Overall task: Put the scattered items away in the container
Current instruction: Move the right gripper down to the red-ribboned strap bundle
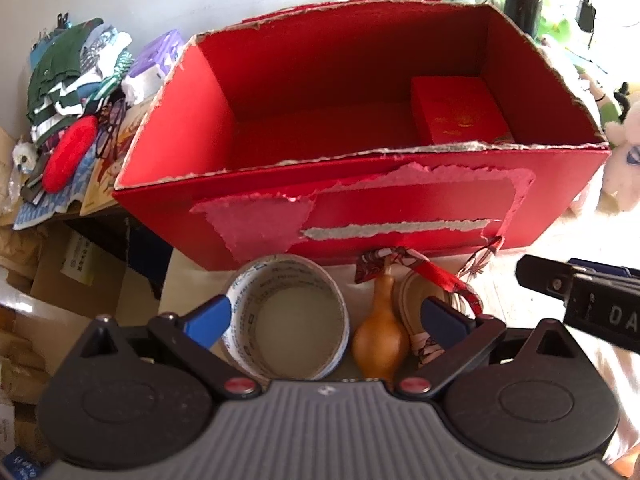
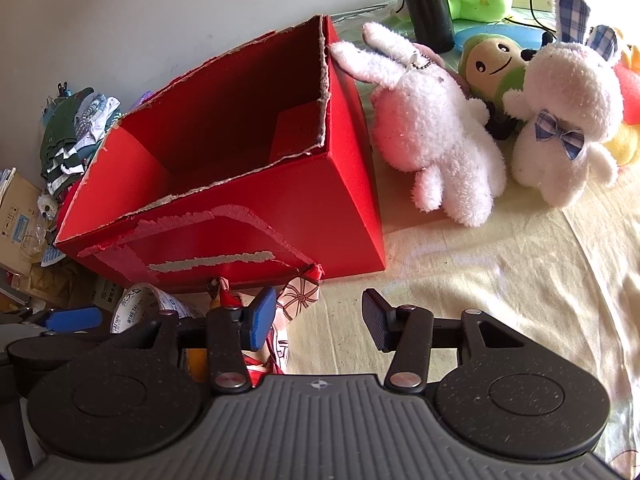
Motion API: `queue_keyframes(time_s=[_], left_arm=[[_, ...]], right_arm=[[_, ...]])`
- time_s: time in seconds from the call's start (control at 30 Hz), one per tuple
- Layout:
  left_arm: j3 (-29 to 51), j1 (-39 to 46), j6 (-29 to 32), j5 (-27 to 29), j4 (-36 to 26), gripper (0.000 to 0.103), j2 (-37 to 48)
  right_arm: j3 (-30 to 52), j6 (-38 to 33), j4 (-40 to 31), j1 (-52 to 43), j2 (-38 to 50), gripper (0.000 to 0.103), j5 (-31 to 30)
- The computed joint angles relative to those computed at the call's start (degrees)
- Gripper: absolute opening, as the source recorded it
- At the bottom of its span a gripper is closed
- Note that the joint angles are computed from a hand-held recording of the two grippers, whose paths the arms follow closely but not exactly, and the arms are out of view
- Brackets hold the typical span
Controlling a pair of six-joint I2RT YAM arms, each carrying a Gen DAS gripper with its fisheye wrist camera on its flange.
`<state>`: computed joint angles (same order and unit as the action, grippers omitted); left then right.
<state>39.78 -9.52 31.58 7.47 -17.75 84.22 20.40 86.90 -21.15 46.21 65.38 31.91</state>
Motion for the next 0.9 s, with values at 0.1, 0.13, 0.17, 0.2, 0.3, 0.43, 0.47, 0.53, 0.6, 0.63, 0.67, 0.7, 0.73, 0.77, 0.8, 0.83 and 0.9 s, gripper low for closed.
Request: queue_keyframes(time_s=[0.1,0.13,0.17,0.2,0.3,0.43,0.47,0.53,0.6,0.63,0.67,0.7,0.73,0.77,0.8,0.83,0.9], left_arm=[[0.7,3.4,2.8,5.6,-2.1,0.101,0.5],[1.0,4.5,3.9,7.6,-3.0,0.101,0.6],[1.1,5.8,5.3,9.9,-4.0,0.100,0.6],[1.2,6.9,6.5,11.8,-4.8,0.100,0.6],[0.6,8.0,8.7,13.7,-5.5,0.100,0.5],[1.5,9.7,13.1,19.1,-9.5,0.100,1.4],[2.3,10.4,15.2,20.9,-11.8,0.100,2.4],[3.0,11.4,18.5,23.1,-14.8,0.100,3.3],[3.0,11.8,21.9,24.6,-17.0,0.100,3.5],[2.9,11.7,23.5,25.2,-17.9,0.100,3.4],[2.8,11.5,25.5,25.8,-18.9,0.100,3.4],[2.4,11.0,26.6,26.0,-19.2,0.100,3.4],[2.0,10.2,26.7,25.5,-18.9,0.100,3.4],[1.8,9.2,26.5,24.9,-18.5,0.100,3.7],[1.8,8.4,26.3,24.4,-18.2,0.098,4.4],[2.0,8.0,26.1,24.0,-18.1,0.097,5.2],[3.8,7.7,25.8,23.7,-19.4,0.097,8.3]], right_arm=[[-0.3,-0.7,1.1,-0.5,0.1,0.052,-0.5],[-0.5,-1.1,1.6,-0.7,0.0,0.052,-0.8],[-0.7,-1.3,2.0,-0.9,0.0,0.052,-1.1],[-0.9,-1.7,2.5,-1.3,0.0,0.052,-1.5],[-1.5,-2.4,3.8,-1.9,0.0,0.053,-2.2],[-2.6,-3.7,6.1,-3.1,-0.1,0.058,-3.8],[-3.1,-4.6,7.2,-3.6,-0.5,0.058,-4.7],[-4.6,-6.8,10.1,-4.9,-1.5,0.058,-7.1],[-6.4,-8.9,13.4,-6.4,-2.7,0.058,-10.2],[-7.2,-9.9,15.1,-7.2,-3.0,0.058,-11.7],[-7.8,-10.9,16.7,-7.9,-3.2,0.058,-13.1],[-8.3,-12.2,18.1,-8.7,-3.2,0.058,-14.6],[-8.5,-13.4,19.5,-9.4,-2.7,0.058,-16.3],[-8.5,-14.5,20.8,-10.0,-1.9,0.057,-17.8],[-8.6,-15.5,22.2,-10.5,-0.9,0.057,-19.1],[-8.6,-16.5,23.7,-11.0,0.2,0.057,-20.6],[-8.3,-18.6,25.6,-11.7,2.6,0.057,-22.8]])
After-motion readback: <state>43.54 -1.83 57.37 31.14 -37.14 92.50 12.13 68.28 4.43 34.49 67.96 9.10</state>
